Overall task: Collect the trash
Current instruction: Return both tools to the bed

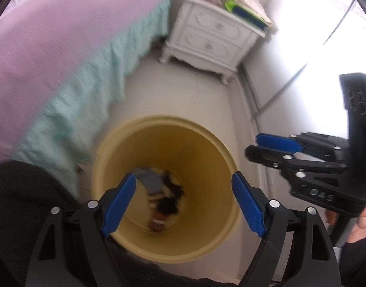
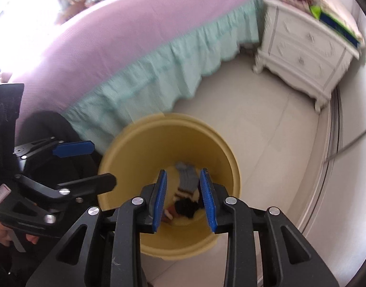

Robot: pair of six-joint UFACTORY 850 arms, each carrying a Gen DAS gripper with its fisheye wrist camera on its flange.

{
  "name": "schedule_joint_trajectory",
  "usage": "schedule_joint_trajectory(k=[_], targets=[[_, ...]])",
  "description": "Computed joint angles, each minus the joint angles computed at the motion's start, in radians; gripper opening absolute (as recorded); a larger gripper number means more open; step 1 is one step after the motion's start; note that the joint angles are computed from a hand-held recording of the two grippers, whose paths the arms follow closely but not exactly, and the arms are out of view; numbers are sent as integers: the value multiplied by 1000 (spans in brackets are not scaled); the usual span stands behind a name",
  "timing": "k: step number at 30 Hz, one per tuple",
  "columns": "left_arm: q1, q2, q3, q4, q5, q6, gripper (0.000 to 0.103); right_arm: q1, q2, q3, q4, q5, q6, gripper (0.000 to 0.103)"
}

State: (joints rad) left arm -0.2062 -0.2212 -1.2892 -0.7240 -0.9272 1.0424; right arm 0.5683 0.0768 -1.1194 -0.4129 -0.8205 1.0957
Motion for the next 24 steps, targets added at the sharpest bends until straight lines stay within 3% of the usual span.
schedule_joint_trajectory(k=[7, 9, 13, 17, 21, 24], targets=[[126, 104, 8, -142, 106, 23, 89, 53, -56, -103, -224, 128, 76, 29], [171, 140, 15, -177, 162, 35, 92, 64, -82, -143, -300, 187, 116, 43], [260, 198, 19, -200, 299, 2, 99, 82, -142, -232, -425, 305, 158, 61], [333, 228, -1, -125, 403, -102, 99, 88, -224, -348, -445, 406, 118, 71], [398, 239, -20, -17, 495, -266, 99, 105, -308, -467, -446, 455, 83, 96], [450, 228, -35, 65, 548, -359, 99, 128, -368, -544, -480, 494, 85, 95]])
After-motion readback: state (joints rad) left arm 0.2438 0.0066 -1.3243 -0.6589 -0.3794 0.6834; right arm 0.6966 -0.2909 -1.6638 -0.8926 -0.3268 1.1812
